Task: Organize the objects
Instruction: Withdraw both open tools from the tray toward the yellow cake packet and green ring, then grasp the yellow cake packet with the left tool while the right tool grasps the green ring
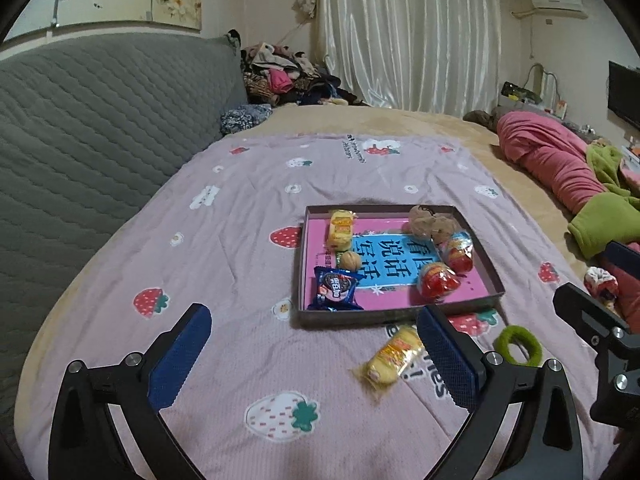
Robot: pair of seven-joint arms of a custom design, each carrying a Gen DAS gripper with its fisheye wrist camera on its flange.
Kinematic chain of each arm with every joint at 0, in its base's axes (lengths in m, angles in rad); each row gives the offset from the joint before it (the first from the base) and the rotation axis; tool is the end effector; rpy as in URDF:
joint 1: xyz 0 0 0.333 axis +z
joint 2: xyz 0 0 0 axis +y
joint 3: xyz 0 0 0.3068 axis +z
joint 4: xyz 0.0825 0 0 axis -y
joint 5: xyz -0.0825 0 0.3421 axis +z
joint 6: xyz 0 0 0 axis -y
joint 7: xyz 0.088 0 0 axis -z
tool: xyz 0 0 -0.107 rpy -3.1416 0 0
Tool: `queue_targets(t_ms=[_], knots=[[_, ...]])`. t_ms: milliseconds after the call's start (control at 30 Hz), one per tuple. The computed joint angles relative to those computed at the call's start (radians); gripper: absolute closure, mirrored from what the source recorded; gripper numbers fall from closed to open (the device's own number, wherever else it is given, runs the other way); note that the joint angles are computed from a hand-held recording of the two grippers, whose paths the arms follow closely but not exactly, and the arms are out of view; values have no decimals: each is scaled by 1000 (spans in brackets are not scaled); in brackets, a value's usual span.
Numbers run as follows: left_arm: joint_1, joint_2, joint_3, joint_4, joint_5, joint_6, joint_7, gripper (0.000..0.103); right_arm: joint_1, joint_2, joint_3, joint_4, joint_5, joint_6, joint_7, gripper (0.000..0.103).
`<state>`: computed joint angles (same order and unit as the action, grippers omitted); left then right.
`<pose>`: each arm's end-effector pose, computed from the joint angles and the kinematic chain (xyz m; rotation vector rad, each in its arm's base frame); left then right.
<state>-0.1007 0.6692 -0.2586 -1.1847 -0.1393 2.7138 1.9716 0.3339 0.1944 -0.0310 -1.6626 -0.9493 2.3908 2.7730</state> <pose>0.7179 -0.1909 0.5117 -1.2324 2.1531 -1.0302 0.5961 0.1807 0.5569 -1.4093 2.0164 -1.1025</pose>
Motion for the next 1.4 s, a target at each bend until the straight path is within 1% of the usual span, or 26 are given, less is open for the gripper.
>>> queue_targets(t_ms=[67,167,233,400,600,767,833,933,1000,1067,1133,1300,1400], knots=[[21,-45,-17,-67,-19,24,16,0,10,-24,4,-19,-15,-14,15,1],[35,-94,-24,-135,-36,44,30,0,12,-60,19,-56,-34,-20,41,1],[55,-132,-42,-186,-61,54,53,0,11,-83,32,-79,-39,-29,51,1],[76,-210,-63,-301,-108,103,105,0,5,-132,62,-130,-57,-56,78,1],[68,-250,-59,-375,-137,114,134,0,-15,-181,90,-202,-56,-63,104,1],[35,-242,-38,-403,-109,117,130,0,-35,-204,100,-269,-33,-57,118,1],[28,-229,-38,-401,-101,116,129,0,-46,-209,99,-298,-24,-37,128,1],[7,-201,-23,-393,-70,114,110,0,-64,-207,94,-330,-6,-11,137,1],[4,-173,-28,-373,-59,102,111,0,-73,-199,91,-343,5,8,134,1],[-16,-139,-13,-346,-32,89,93,0,-78,-185,87,-349,16,17,127,1],[-23,-111,-11,-322,-15,84,85,0,-83,-163,80,-348,34,27,111,1],[-35,-12,-18,-208,16,34,92,0,-89,-108,54,-341,50,56,95,1],[-59,60,-1,-108,45,-6,85,0,-90,-75,35,-326,58,66,85,1]])
